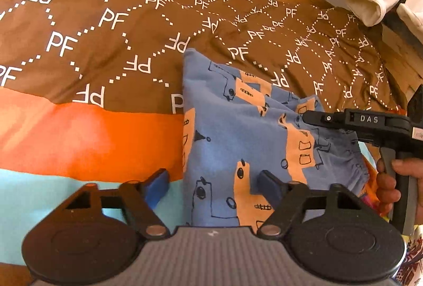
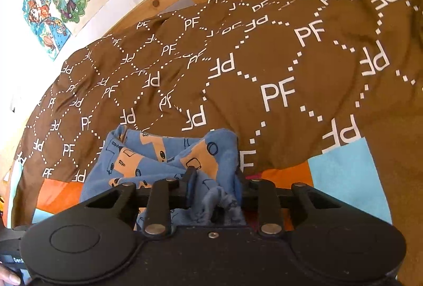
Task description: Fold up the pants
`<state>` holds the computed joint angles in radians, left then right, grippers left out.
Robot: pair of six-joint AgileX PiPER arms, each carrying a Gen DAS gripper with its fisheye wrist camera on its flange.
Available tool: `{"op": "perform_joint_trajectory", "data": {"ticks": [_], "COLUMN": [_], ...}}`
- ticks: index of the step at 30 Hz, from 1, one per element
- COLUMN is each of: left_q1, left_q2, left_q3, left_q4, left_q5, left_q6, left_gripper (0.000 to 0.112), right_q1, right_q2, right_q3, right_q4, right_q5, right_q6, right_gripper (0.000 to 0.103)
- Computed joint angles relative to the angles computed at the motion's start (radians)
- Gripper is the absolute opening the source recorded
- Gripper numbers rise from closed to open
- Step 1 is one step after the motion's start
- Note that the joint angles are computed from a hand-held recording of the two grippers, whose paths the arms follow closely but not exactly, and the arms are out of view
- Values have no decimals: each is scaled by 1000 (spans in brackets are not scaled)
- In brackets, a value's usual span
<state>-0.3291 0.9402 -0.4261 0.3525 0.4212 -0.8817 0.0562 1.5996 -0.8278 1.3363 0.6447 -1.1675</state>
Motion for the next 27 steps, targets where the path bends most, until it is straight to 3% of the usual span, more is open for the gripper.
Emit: {"op": "perform_joint_trajectory", "data": {"ticks": [3,5,10,12,19,24,27], "left_q1": [22,4,-2,-8,-180,-154,-141], "left_q2": [-9,-5,-17,-20,-25,-59,-44], "left_q3": [6,4,1,2,-1,-33,-69], "left_q4": [-86,-46,-30,-10,319,269,331], "left_q5": [-24,-20,-9,-8,76,73,50], "left_q6": [98,58,39,19,-329,-289,-307], "left_gripper": [57,53,29,26,16,15,15], "right_q1": [23,37,42,48,55,58,55], "right_q2": [-28,-48,-77,-90,-133,-176,-198], "right_q3": [21,37,58,69,85,59,35], "right_q4": [16,31,66,78,88,20,14], "right_q5": [-40,-63,-79,-89,-99,-94,-95], "right_q6": [-29,-51,-97,-115,-146,-135,-161], "right_gripper": [26,23,20,19,16,12,11]}}
